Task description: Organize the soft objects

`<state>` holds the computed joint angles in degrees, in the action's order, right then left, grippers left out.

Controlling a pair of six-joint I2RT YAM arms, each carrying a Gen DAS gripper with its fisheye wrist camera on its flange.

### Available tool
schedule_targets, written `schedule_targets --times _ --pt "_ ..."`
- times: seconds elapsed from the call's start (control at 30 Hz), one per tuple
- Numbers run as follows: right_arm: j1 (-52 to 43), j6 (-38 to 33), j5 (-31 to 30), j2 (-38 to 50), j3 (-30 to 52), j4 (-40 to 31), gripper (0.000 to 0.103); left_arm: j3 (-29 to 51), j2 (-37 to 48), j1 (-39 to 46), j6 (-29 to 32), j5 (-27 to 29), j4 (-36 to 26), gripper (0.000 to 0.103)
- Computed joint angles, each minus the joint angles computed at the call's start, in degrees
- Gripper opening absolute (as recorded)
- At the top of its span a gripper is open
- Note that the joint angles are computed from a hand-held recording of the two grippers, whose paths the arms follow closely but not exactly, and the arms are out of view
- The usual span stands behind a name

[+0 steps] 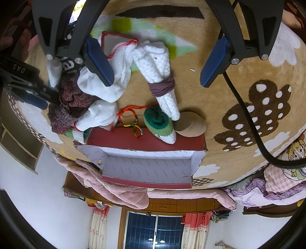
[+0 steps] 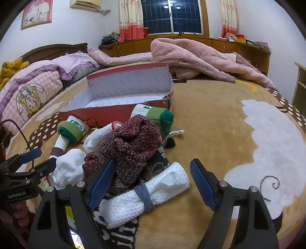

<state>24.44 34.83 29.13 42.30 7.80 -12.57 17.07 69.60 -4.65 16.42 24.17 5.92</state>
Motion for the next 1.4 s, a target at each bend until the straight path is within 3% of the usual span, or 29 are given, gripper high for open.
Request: schedule_targets --times 1.4 --pt "0.51 0.75 -0.02 1.15 0.29 0.42 0.082 -0.04 -0.03 -0.04 0.06 -0.12 0.07 0.094"
